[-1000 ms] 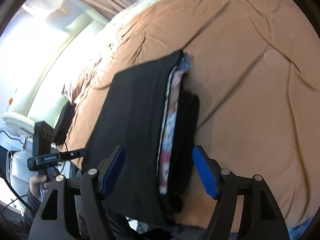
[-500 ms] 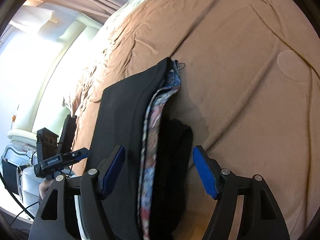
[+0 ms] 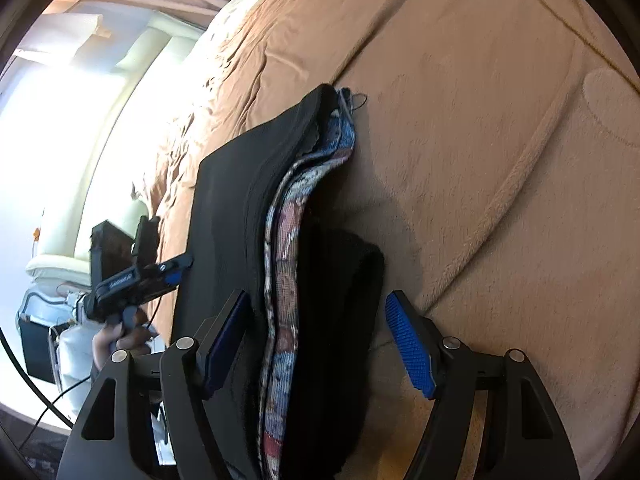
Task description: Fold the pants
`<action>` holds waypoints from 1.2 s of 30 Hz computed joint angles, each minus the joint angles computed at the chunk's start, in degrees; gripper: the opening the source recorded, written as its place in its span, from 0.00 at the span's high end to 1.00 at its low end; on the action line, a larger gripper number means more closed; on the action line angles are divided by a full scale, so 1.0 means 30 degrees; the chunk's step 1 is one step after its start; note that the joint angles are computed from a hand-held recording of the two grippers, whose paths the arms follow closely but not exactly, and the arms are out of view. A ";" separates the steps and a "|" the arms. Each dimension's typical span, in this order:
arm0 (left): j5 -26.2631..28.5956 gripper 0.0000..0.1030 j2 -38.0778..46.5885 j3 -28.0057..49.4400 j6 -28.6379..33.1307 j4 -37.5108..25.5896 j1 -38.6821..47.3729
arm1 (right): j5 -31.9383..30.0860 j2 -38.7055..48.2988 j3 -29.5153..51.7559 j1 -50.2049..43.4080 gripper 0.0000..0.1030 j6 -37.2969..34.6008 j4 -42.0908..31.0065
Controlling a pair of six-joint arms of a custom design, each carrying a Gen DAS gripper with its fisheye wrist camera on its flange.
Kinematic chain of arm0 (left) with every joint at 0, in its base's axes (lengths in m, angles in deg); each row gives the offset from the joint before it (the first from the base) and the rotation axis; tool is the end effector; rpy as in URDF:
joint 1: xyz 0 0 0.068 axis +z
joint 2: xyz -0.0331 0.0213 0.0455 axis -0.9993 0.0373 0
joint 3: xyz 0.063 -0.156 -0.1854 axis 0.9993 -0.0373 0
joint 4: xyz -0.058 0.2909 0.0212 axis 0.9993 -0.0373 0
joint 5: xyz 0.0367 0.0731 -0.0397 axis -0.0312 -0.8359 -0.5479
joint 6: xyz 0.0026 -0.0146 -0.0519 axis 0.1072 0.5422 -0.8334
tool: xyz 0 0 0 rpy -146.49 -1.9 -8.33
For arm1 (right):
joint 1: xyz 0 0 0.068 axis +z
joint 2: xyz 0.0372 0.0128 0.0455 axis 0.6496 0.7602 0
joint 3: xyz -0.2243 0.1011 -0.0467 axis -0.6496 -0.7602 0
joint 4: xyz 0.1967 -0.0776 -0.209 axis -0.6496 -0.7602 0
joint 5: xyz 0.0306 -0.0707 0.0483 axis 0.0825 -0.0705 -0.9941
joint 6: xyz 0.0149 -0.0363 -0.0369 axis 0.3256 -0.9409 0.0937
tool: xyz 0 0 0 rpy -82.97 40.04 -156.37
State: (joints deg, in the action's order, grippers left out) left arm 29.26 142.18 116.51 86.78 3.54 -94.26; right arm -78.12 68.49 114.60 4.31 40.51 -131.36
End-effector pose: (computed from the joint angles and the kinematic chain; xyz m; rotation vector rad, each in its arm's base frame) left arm 0.3125 -0.0553 0.1467 0.2666 2.8369 -0.8898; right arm 0.1752 -0.0956 0.2193 0.4087 2.4508 0.9062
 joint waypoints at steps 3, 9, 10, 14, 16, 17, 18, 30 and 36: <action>0.0402 0.51 0.0628 0.0265 -0.0232 0.0379 0.0078 | -0.0374 0.0621 0.0077 0.0118 0.33 0.0043 0.0535; 0.1281 0.51 0.1714 0.1082 -0.0383 0.0669 0.0048 | -0.0574 0.1602 0.0179 0.1015 0.33 0.1335 0.2425; 0.1399 0.51 0.1856 0.1184 -0.0360 0.0691 0.0034 | -0.0607 0.1580 0.0167 0.1018 0.33 0.1307 0.2425; 0.1972 0.52 0.2583 0.1597 -0.0423 0.1066 -0.0123 | -0.0808 0.1750 -0.0010 0.1142 0.33 0.1813 0.3126; 0.1951 0.63 0.2680 0.1766 -0.0354 0.1012 -0.0149 | -0.0720 0.1570 -0.0117 0.1135 0.33 0.1793 0.3175; 0.1993 0.67 0.2658 0.1790 -0.0220 0.0918 -0.0140 | -0.0620 0.1393 -0.0202 0.1153 0.33 0.1744 0.3162; 0.2115 0.76 0.2653 0.1791 -0.0134 0.0850 -0.0142 | -0.0470 0.1187 -0.0252 0.1128 0.35 0.1624 0.3012; 0.1864 0.92 -0.0476 0.0441 -0.0086 0.1128 -0.0316 | 0.1702 -0.3437 -0.0567 0.2802 0.76 0.2970 0.2453; 0.2239 0.92 -0.2676 -0.0331 0.0047 0.0896 -0.0079 | 0.2403 -0.6750 -0.0981 0.3487 0.76 0.3622 0.1800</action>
State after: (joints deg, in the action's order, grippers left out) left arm 35.98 134.16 115.52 86.92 6.23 -94.50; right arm -70.91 48.24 111.65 14.77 51.37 -125.96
